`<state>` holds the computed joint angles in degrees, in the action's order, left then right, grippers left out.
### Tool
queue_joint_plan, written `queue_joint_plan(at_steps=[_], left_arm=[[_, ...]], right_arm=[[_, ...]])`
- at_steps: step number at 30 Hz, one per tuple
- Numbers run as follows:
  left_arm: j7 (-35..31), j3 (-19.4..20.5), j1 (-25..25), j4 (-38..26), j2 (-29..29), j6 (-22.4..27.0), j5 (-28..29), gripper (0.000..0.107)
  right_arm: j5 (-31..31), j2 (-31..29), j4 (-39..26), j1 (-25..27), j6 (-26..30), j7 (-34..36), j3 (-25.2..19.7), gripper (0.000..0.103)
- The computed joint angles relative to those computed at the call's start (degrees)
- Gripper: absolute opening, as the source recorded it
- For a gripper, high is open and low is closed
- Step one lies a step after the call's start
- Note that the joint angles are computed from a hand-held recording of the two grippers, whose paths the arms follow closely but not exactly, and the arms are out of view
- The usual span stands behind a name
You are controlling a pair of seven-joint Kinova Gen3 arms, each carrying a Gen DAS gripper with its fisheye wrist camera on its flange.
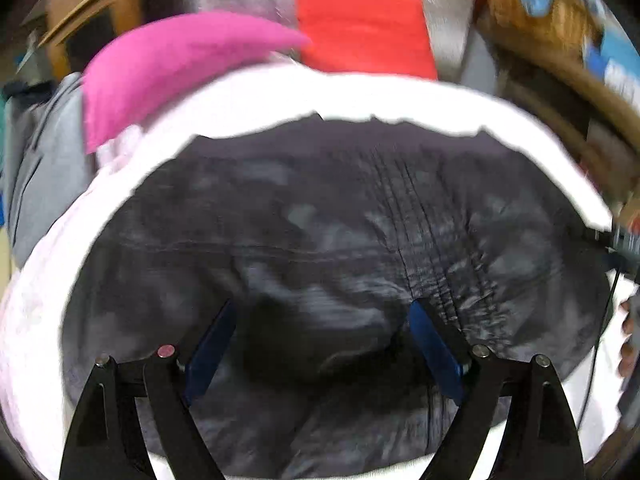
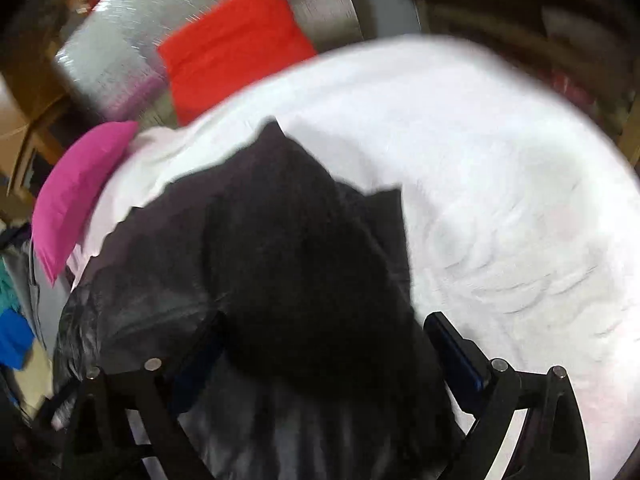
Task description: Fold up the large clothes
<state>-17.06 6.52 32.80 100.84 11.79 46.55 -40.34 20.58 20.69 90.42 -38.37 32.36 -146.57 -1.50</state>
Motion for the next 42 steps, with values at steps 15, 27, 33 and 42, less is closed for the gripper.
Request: queue_joint_plan(at_steps=[15, 27, 33, 42], left_arm=[[11.39, 4.67, -5.57, 11.51, -4.22, 6.21, -5.50, 0.089], [16.03, 5.76, -3.98, 15.63, -10.64, 8.32, -6.54, 0.089], [22.68, 9.89, -6.49, 21.72, -18.07, 9.27, -7.80, 0.089], [33.03, 15.70, -11.62, 30.75, -23.29, 6.01, -8.27, 0.089]], right_arm=[[19.16, 1.73, 1.58, -13.86, 7.43, -8.60, -4.83, 0.100], [18.95, -3.98, 8.15, -3.41, 6.23, -14.37, -12.81, 0.100], [24.43, -9.27, 14.13, 2.19, -0.83, -21.34, -16.85, 0.100], [35.64, -13.90, 22.16, -6.95, 0.07, -36.00, -11.71, 0.100]])
